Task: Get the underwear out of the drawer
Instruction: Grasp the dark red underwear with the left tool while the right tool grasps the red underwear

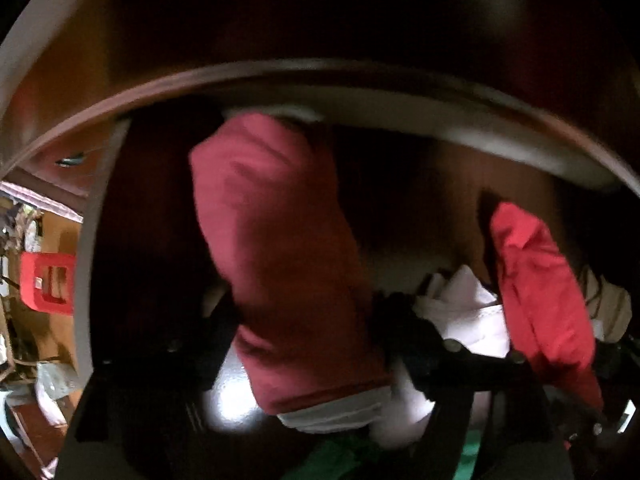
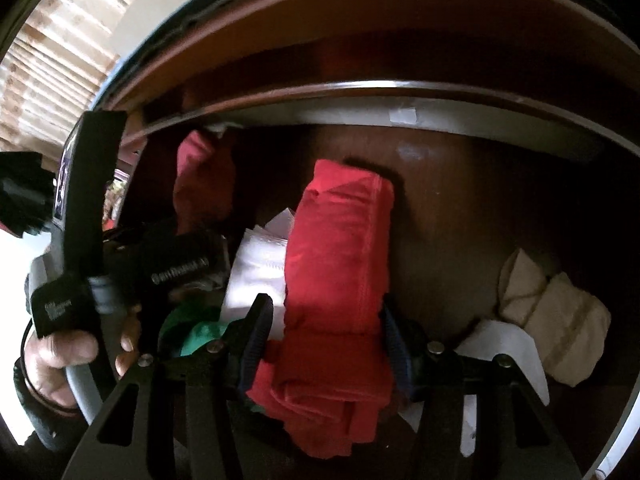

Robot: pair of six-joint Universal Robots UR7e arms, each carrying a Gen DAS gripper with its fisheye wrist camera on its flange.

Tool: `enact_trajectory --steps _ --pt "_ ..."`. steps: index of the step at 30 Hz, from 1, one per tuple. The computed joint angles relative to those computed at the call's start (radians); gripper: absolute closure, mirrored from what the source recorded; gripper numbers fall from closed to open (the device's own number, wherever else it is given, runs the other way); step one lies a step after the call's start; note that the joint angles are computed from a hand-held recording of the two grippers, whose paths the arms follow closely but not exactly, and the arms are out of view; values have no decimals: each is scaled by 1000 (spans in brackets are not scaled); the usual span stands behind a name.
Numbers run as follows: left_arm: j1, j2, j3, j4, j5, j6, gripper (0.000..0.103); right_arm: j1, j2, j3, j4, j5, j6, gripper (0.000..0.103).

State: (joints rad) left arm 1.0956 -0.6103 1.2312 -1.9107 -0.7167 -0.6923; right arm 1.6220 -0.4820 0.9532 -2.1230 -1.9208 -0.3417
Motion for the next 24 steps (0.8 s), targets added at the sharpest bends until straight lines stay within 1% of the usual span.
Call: enact_trajectory --steps 2,3,4,5,7,8,10,11,13,16,17,19,20,21,24 --pt "5 3 -8 -12 -13 -4 29 0 20 -35 40 -13 19 46" --pt "7 -2 -2 -26 -15 -8 33 -1 27 -47 51 -17 27 46" --pt "8 -8 7 -32 -11 -23 41 -2 34 -58 63 -21 35 45" --pt "10 -16 18 -48 -10 -37 46 -2 41 -69 77 -25 39 43" --pt "22 -46 66 -145 -33 -20 53 -8 57 -95 111 -17 55 42" --pt "25 -58 88 -189 -45 -16 55 -12 58 -94 110 -6 63 42" --pt "29 -69 107 -233 -56 -6 60 -21 43 -63 71 27 62 42" --pt "32 -73 114 -258 -60 12 62 -27 32 -44 49 47 55 45" --pt "31 -93 157 -315 -60 49 70 -36 13 -16 21 73 53 48" --pt "16 -102 192 -369 -31 105 74 -45 -27 43 -39 109 55 51" --pt "15 -106 199 -381 -34 115 75 -45 -47 76 -78 118 40 51" --pt "18 -129 234 -427 -67 122 76 -46 -80 127 -132 142 17 53" --pt "21 -145 250 -449 -81 130 77 -48 -93 143 -149 155 11 56" --pt "18 -156 267 -471 -83 140 77 -50 -108 161 -165 174 7 56" --pt "-3 -177 312 -534 -53 189 77 -53 -143 204 -207 220 -9 56"
